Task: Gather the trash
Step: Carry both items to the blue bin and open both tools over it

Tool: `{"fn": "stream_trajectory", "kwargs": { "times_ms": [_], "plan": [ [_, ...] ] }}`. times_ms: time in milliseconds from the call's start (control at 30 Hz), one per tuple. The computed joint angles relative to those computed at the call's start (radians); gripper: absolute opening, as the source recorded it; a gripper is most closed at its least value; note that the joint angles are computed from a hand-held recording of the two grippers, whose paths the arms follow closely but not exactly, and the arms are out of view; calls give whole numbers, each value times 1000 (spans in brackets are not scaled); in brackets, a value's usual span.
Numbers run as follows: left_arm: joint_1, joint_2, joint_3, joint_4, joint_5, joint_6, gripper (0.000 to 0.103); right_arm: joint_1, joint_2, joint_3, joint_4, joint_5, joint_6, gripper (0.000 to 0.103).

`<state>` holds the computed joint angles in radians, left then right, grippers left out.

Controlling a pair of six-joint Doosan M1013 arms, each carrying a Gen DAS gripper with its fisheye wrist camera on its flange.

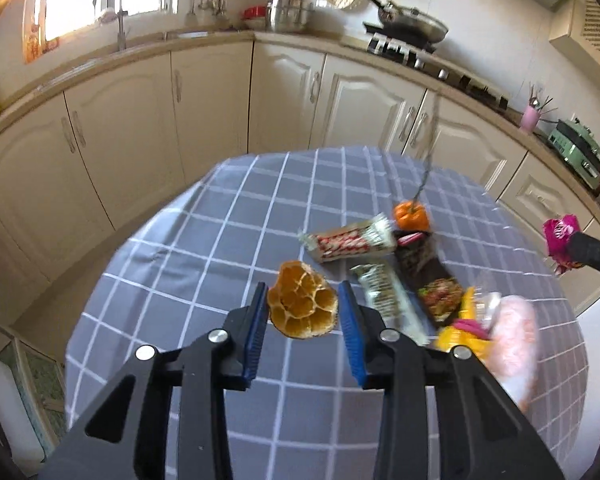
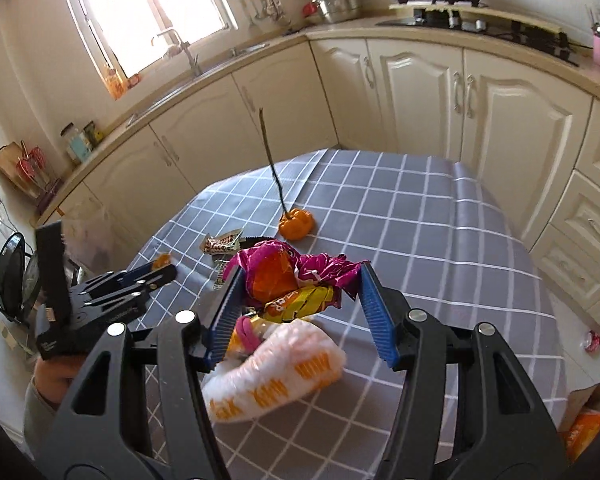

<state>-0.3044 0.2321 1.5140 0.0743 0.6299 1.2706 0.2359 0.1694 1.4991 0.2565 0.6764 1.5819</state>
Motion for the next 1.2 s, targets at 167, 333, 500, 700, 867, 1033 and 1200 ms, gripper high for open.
{"fn": "stream_trajectory", "kwargs": {
  "times_ms": [167,333,500,700,867,1033,1200],
  "plan": [
    [-47,-48,7,40,-43,-25,34,-22,-61,51,-5,-48,16,57],
    [-104,-67,-12,16,-79,5,34,-63,-125,101,2,-92,25,57],
    [-171,-58,-46,-1,-87,30,34,-122,-193,158,11,-134,41,57],
    [-257,-32,-94,-58,-106,106,34,-211,-273,225,-18,-168,102,57],
    [-329,9,-148,-139,-96,207,34,-302,-333,287,-53,-170,158,57],
    [-389,69,-207,-243,-58,314,34,-406,-378,350,-78,-154,220,57],
    [-437,129,-257,-317,-2,393,34,-498,-394,403,-69,-130,258,57]
  ]
}}
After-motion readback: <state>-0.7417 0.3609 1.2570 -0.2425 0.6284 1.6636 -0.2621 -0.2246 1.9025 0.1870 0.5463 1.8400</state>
